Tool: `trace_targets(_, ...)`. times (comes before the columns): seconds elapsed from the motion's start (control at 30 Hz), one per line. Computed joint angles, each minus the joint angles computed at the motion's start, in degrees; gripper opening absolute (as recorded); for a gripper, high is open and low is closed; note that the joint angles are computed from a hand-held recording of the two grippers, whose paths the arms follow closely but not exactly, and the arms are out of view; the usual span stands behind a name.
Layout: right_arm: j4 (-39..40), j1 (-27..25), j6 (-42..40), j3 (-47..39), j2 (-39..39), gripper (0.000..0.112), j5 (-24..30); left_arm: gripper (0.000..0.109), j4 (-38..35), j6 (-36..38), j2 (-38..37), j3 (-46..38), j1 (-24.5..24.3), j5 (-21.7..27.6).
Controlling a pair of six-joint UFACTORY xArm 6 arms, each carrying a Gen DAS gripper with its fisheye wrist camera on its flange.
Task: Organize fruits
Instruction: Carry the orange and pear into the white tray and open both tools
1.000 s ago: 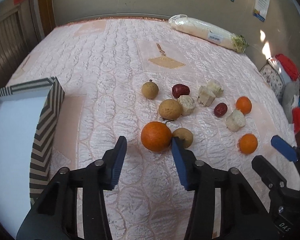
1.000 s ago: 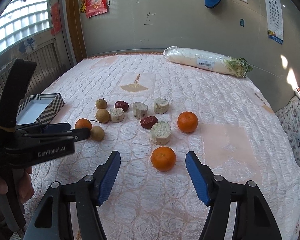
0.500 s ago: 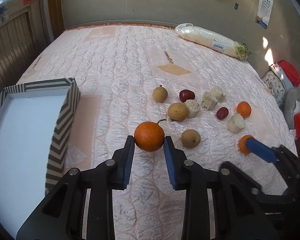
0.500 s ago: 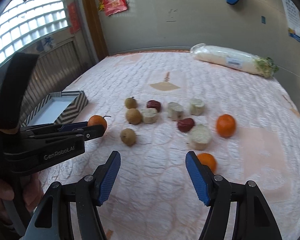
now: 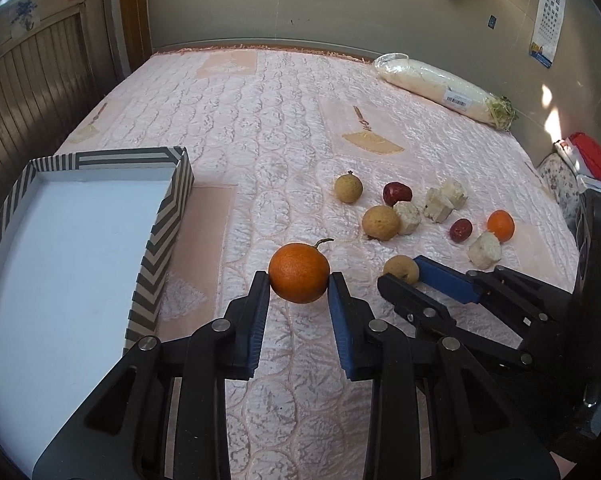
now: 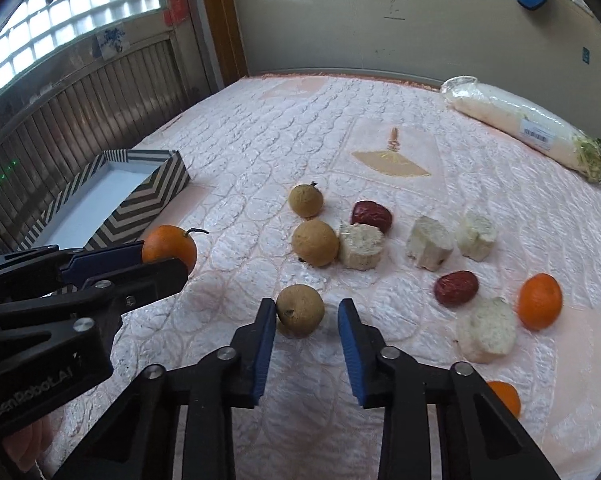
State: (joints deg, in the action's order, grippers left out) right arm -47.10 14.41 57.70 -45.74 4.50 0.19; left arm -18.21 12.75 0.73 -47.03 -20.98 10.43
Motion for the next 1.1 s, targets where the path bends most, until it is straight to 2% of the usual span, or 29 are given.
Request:
trace_targets(0.03,-0.5,0.0,0.2,-0.2,0.1,0.023,0.1,0.029,0.4,-0.4,0.0,-0.1,0.1,0.3)
trace_targets(0.2,-4.8,-0.1,5.1,0.2,-0.9,0.023,0.5,0.029,0.0,-0.5,-1.0,0.8,0.3,0.9)
trace_targets(0.43,-14.9,0.6,15.9,1.0,-4.9,0.023,1.4,0.029,0.7,-1.5,-4.9,3.1,1.0,0.5)
trace_targets(0.57,-15.3,1.8,16.5,0.4,-5.7,0.023,1.9,0.029,2.6,-2.9,-6.9,4.2,2.1,0.3)
trace_targets(0.8,-10.9,5.6,11.7,-3.0,-4.4,0.023,1.7,0.029,6.1,-5.2,-9.3,5.0,6.3,0.7)
trace_targets(1.1,2.4,11.1,-2.9,-10.7,2.3,0.023,2.4,0.029,10.6,-8.8,-7.0,2.9,13.7,0.5)
